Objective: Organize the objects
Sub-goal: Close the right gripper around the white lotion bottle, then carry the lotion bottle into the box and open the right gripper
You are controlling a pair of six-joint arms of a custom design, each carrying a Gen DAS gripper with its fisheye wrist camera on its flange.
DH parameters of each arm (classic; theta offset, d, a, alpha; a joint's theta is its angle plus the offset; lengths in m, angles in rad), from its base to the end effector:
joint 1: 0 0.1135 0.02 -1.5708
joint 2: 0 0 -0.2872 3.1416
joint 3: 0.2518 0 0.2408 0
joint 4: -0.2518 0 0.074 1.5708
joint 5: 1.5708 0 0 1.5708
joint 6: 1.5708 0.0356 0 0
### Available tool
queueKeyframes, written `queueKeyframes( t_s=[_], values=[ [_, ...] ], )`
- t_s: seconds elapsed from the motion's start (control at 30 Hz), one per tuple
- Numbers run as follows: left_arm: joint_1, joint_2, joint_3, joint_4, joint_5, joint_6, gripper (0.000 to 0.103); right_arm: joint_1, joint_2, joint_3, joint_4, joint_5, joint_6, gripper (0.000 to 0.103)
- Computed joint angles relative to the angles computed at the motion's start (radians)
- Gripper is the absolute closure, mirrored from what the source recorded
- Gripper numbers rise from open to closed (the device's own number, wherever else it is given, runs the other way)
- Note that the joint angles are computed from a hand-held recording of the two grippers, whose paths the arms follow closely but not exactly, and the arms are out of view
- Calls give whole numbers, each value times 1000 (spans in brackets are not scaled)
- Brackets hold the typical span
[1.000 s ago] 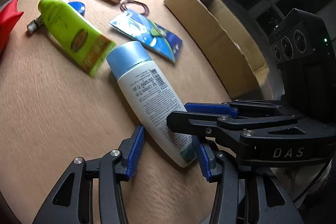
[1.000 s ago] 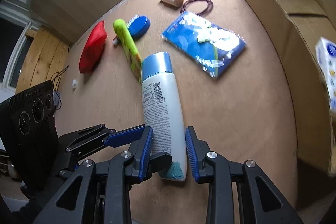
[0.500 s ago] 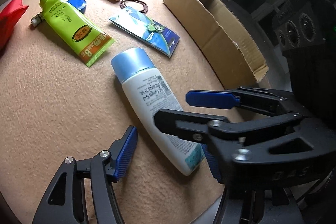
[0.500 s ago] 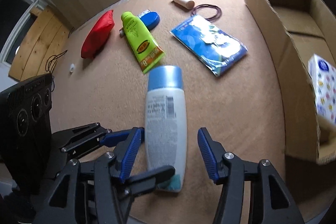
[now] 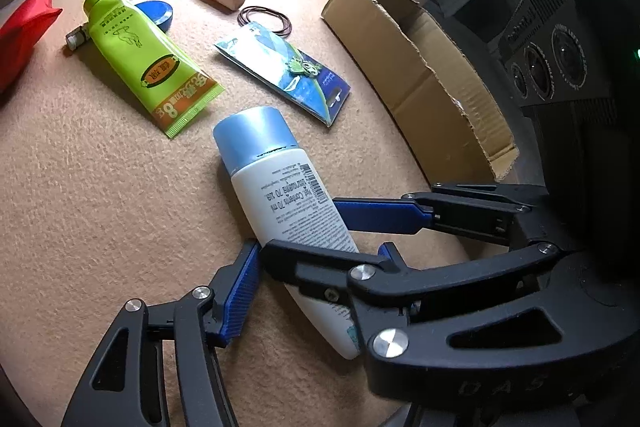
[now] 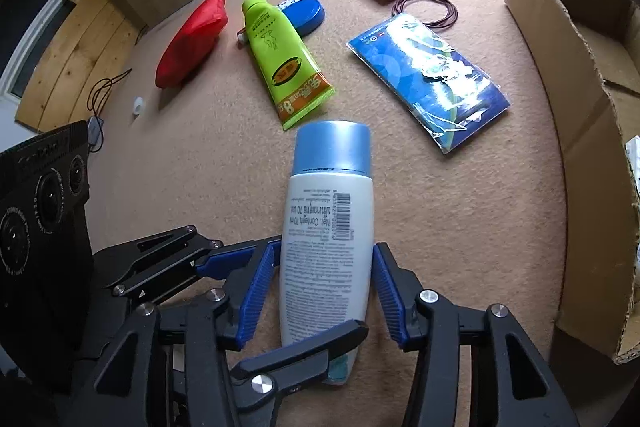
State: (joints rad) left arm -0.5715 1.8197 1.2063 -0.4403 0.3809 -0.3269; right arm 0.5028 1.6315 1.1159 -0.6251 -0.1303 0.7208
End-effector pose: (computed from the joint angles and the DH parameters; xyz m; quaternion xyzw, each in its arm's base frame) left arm 0.3031 -0.2107 0.2136 0.1639 0.9363 -0.2739 0.1467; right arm 0.2742 0.1561 0.2380 0.0922 0.9706 0.1744 0.1378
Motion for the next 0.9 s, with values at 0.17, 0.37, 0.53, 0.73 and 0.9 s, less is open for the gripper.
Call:
queueKeyframes(
  t_s=[0.17, 0.37, 0.53, 0.73, 0.9],
  values=[
    [9, 2, 13, -4, 12, -23, 46, -14, -29, -3, -15, 12, -4, 62],
    [-19, 0, 71, -21, -24, -42, 47, -42, -76, 2, -38, 26, -23, 63],
    [-37, 32, 186, -61, -34, -39, 47, -81, -139, 25, -84, 48, -54, 64],
    [-84, 122, 404, -132, -57, -41, 47, -169, -200, 76, -153, 66, -121, 64],
    [-126, 232, 600, -185, -70, -45, 47, -268, -246, 96, -201, 68, -184, 64]
  ],
)
